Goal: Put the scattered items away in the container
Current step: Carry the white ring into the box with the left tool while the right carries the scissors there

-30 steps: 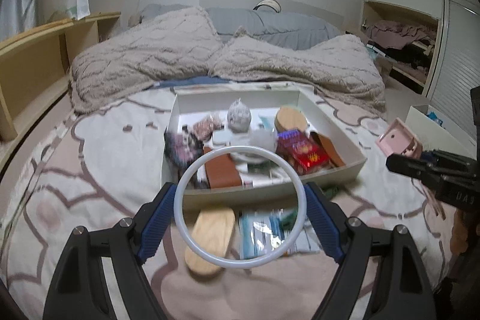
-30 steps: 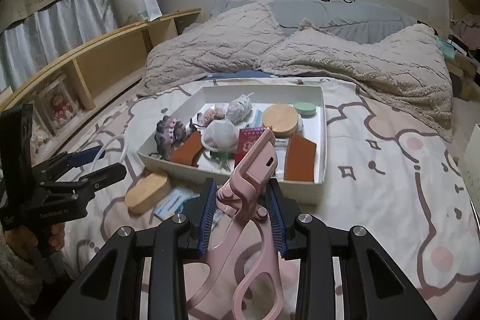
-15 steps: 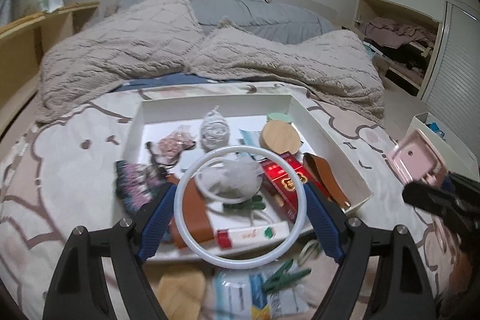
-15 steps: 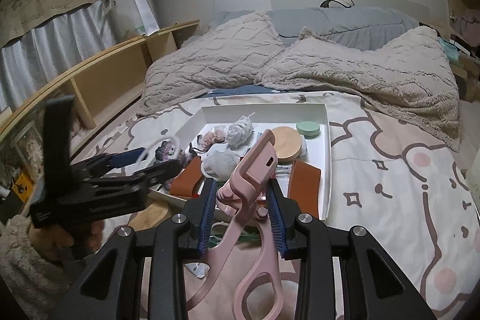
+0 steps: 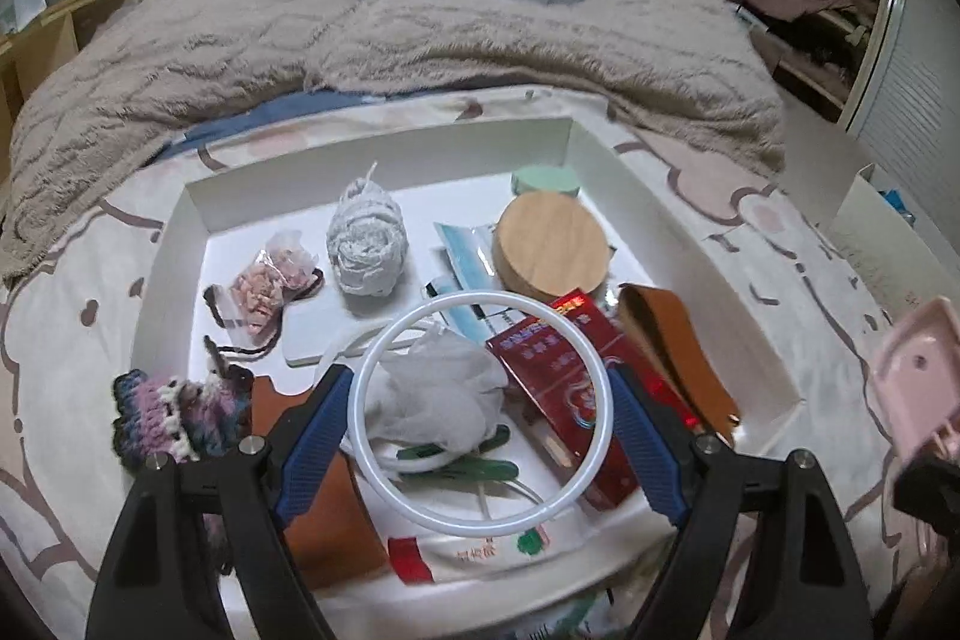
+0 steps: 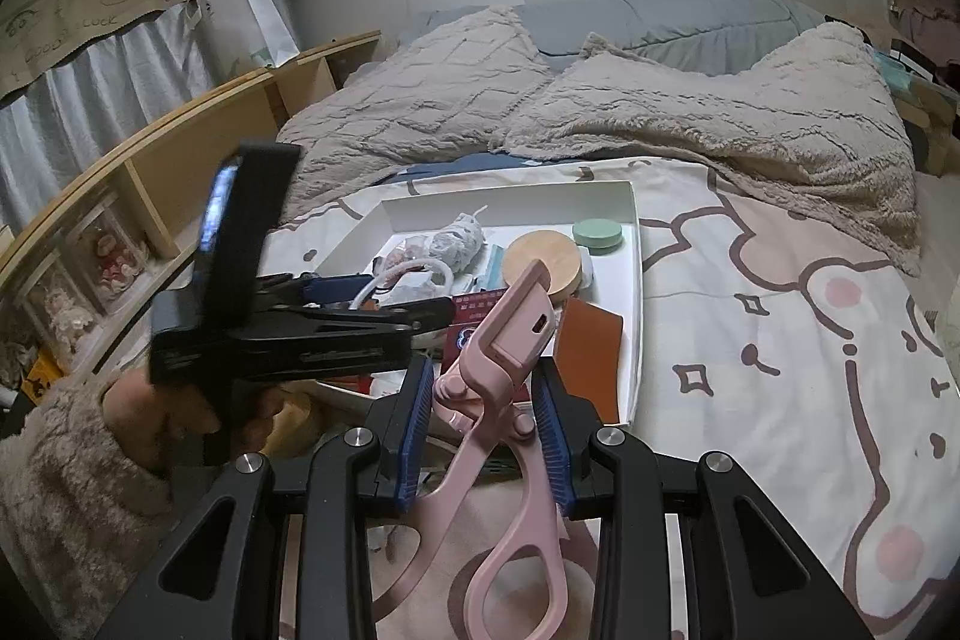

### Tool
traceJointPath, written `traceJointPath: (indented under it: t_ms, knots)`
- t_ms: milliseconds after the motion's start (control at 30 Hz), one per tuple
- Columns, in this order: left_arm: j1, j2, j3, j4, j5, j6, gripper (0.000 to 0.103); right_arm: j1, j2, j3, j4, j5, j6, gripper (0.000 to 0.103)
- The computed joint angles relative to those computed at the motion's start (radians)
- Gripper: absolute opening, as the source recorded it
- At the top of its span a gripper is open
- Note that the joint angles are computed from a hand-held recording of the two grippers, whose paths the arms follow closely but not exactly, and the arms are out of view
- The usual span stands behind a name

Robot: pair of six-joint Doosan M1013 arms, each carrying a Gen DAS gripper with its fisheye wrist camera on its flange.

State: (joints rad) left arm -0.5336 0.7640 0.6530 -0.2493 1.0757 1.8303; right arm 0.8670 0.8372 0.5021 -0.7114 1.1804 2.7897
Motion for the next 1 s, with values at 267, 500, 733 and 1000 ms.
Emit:
traceJointPath:
  t_ms: [267, 500, 733, 1000]
  knots:
    - [0.001, 0.066, -0.105, 0.053, 0.108, -0.084, 0.084, -0.001, -0.013, 0.026, 0.008, -0.007, 0.006, 0.034]
    - [0.014, 0.066, -0.092, 0.08, 0.097, -0.116, 0.084, -0.003, -0.013, 0.027, 0.019, -0.007, -0.004, 0.034]
    - [0.027, 0.073, -0.088, 0.069, 0.104, -0.134, 0.085, -0.011, 0.013, -0.028, 0.044, 0.007, -0.056, 0.034]
    - [0.041, 0.023, -0.012, 0.001, 0.076, -0.113, 0.085, -0.046, 0.067, -0.152, 0.123, -0.001, -0.141, 0.034]
